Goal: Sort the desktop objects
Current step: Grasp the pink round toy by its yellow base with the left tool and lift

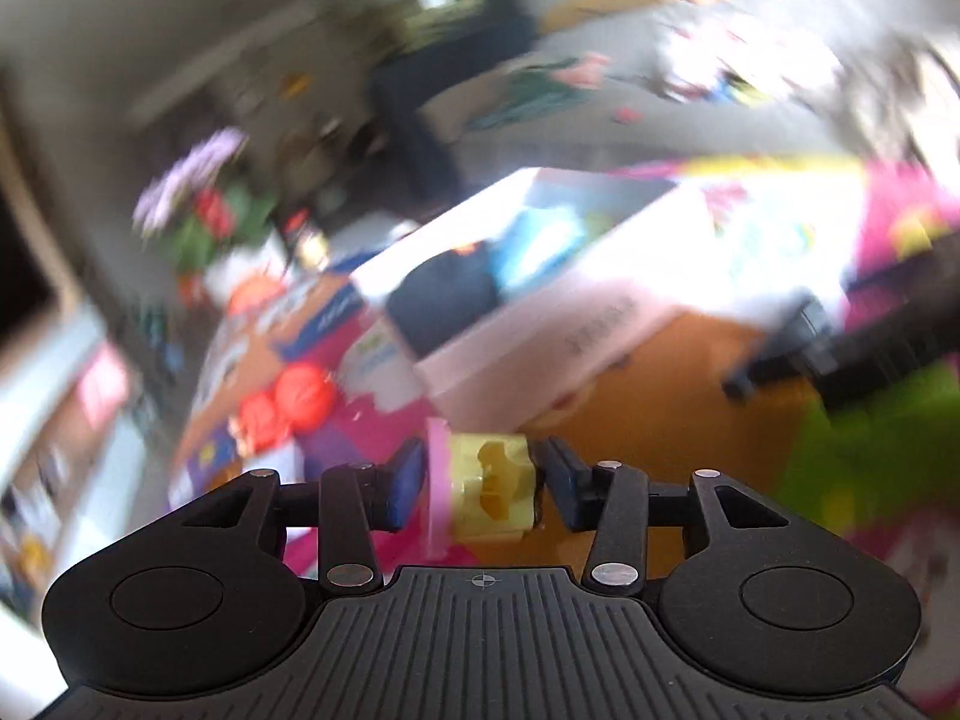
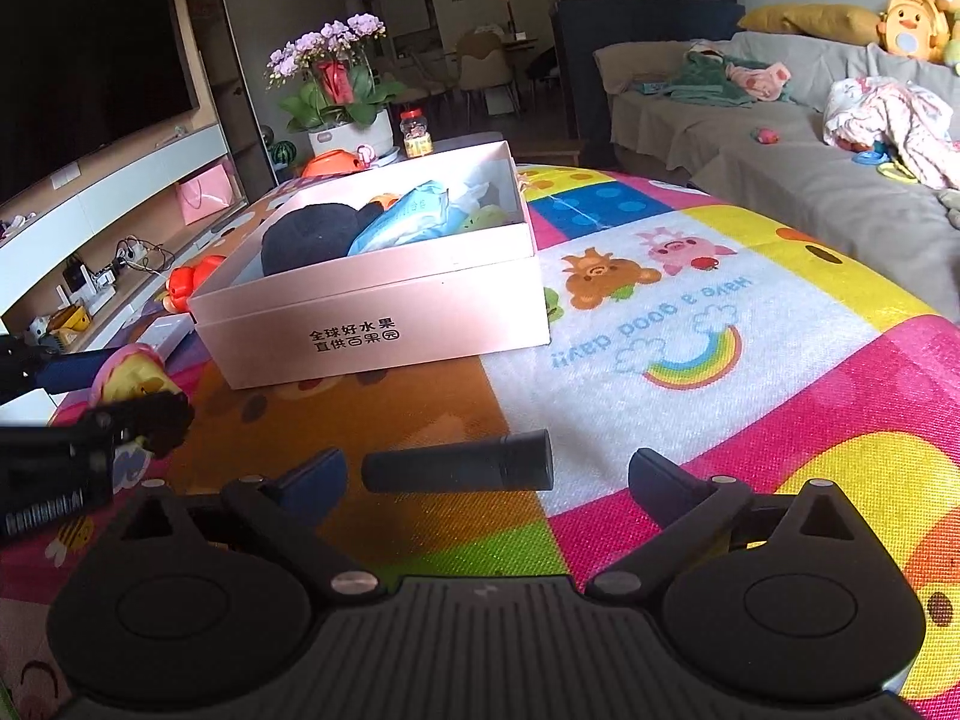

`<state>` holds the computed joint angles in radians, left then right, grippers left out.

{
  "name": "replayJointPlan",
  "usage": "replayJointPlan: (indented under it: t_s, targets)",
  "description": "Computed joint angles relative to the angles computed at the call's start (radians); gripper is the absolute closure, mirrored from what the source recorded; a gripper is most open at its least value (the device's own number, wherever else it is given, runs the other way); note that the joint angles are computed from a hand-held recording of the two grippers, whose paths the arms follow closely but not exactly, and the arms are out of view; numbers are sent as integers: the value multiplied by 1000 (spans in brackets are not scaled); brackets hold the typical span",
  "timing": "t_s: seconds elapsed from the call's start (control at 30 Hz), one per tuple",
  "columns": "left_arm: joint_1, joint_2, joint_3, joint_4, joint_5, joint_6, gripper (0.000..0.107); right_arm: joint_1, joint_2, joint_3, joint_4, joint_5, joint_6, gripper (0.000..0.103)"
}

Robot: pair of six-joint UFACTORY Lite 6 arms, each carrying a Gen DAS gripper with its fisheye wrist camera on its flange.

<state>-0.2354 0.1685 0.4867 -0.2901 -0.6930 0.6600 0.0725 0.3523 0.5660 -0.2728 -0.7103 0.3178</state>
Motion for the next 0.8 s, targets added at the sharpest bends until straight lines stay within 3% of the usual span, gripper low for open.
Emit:
replayJointPlan:
  t_s: [0.07, 0.23, 0.43, 0.57, 0.8]
  targets:
    - [-18, 5, -23, 19, -9, 21, 55, 1, -1, 0, 6, 1, -2, 2]
    - [48, -41, -81, 289, 39, -194, 50, -2, -1, 4, 2, 10, 10, 1]
    - [191, -114, -109, 661, 43, -633, 15, -3, 2, 8, 2, 14, 24, 0]
    - [296, -53, -17, 872, 78, -948, 15, -2, 4, 10, 3, 15, 22, 0]
    - [355, 233, 225, 1087, 38, -1225, 13, -6, 8, 12, 7, 11, 20, 0]
